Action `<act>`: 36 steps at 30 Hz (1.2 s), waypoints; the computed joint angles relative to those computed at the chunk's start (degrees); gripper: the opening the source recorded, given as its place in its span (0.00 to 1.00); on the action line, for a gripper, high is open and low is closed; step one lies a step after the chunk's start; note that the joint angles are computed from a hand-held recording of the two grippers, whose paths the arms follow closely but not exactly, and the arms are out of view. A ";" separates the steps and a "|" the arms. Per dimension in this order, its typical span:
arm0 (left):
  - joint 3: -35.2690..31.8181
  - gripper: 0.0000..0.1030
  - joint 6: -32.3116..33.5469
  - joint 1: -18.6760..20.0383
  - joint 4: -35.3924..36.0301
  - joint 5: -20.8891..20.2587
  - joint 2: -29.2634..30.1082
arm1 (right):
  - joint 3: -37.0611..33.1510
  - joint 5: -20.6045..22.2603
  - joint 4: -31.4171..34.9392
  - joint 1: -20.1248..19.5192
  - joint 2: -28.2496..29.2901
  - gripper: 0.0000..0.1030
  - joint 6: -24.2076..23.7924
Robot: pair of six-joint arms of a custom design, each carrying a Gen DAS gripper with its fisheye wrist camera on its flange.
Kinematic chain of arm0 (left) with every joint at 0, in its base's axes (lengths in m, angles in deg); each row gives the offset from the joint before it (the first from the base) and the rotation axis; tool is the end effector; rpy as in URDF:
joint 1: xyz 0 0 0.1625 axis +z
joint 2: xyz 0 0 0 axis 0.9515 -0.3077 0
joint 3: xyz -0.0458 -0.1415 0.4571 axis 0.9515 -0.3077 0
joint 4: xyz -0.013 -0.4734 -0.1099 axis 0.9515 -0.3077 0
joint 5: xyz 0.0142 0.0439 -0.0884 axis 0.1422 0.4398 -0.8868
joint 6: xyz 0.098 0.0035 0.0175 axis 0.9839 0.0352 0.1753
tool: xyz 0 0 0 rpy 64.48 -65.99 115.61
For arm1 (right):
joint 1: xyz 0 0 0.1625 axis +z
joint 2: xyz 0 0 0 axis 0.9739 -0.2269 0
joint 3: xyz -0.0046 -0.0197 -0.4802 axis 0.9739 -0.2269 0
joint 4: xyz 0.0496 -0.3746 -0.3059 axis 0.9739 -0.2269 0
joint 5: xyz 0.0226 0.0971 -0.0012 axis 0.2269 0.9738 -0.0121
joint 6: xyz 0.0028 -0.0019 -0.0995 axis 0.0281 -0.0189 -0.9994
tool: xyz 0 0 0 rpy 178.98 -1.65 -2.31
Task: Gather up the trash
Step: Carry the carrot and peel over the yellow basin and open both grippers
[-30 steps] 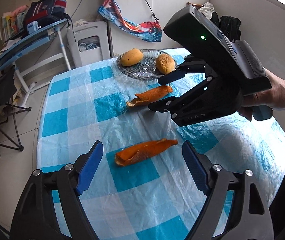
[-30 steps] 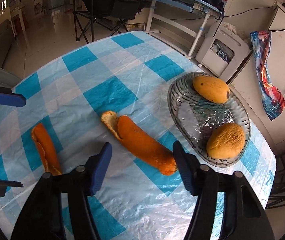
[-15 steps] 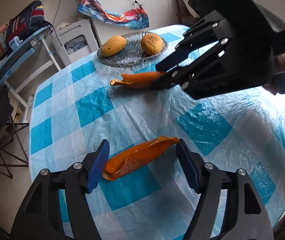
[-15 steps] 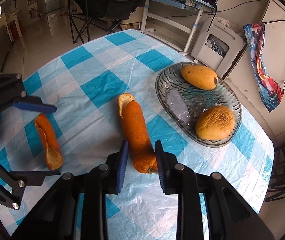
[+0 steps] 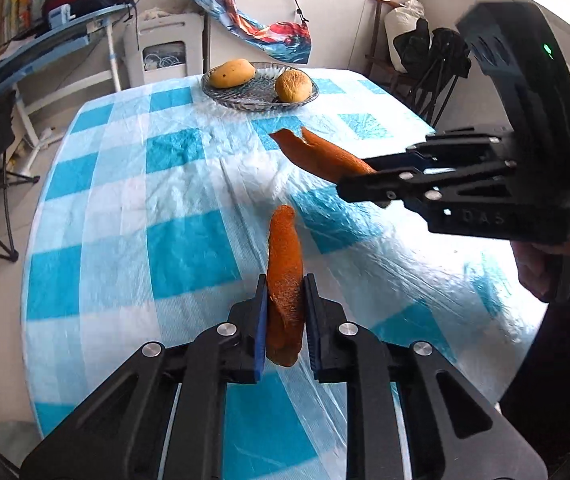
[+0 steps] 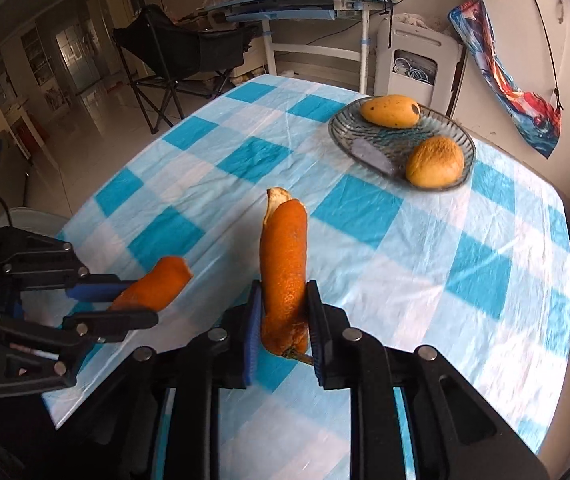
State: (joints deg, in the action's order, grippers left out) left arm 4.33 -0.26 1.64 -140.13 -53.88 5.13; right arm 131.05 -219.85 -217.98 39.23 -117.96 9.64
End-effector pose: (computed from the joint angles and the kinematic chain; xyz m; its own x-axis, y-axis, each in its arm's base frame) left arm -0.0562 -0.7527 0.3498 -0.5199 0.7899 -0.3252 0.8376 0.5462 -0.0125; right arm 0.4176 -0.6994 0.0034 -0.7891 -0.0872 0.6080 -0.4128 0.8083 -0.4198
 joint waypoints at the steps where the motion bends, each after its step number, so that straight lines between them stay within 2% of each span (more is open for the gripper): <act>1: 0.92 0.15 -0.67 0.10 0.53 -0.52 -1.35 | 1.60 0.56 -0.94 0.77 -0.52 0.21 1.41; 10: 8.30 0.15 -7.32 1.50 5.77 -5.12 -13.51 | 13.11 3.57 -6.88 7.97 -2.56 0.21 13.72; 16: 12.56 0.15 -8.47 3.14 7.73 -6.33 -20.50 | 15.86 4.25 -7.81 11.00 -0.45 0.21 22.25; 19: 14.15 0.15 -9.24 3.85 8.77 -4.58 -22.17 | 15.70 5.28 -6.82 11.11 1.11 0.21 25.79; 21: 15.00 0.16 -9.79 4.19 9.88 -3.54 -22.91 | 15.09 4.50 -5.49 11.19 2.19 0.22 27.25; 24: 17.03 0.17 -10.48 3.79 10.07 0.33 -23.87 | 14.72 3.50 -4.84 10.91 3.06 0.31 30.78; 25: 17.69 0.24 -10.60 3.59 9.98 1.47 -24.22 | 14.88 2.97 -5.23 11.01 3.07 0.36 31.47; 26: 18.33 0.32 -10.53 3.43 9.75 2.15 -24.74 | 15.31 2.64 -6.44 11.17 2.97 0.36 31.76; 28: 19.86 0.43 -9.51 3.03 8.07 2.56 -26.35 | 15.99 1.13 -8.69 11.82 2.80 0.42 32.58; 32: 22.32 0.56 -6.81 1.17 3.51 3.28 -29.37 | 16.91 -2.32 -11.27 13.59 2.89 0.52 34.50; 36: 24.71 0.68 -5.10 -0.60 -1.90 3.79 -32.64 | 15.85 -7.39 -10.73 15.94 3.70 0.64 36.24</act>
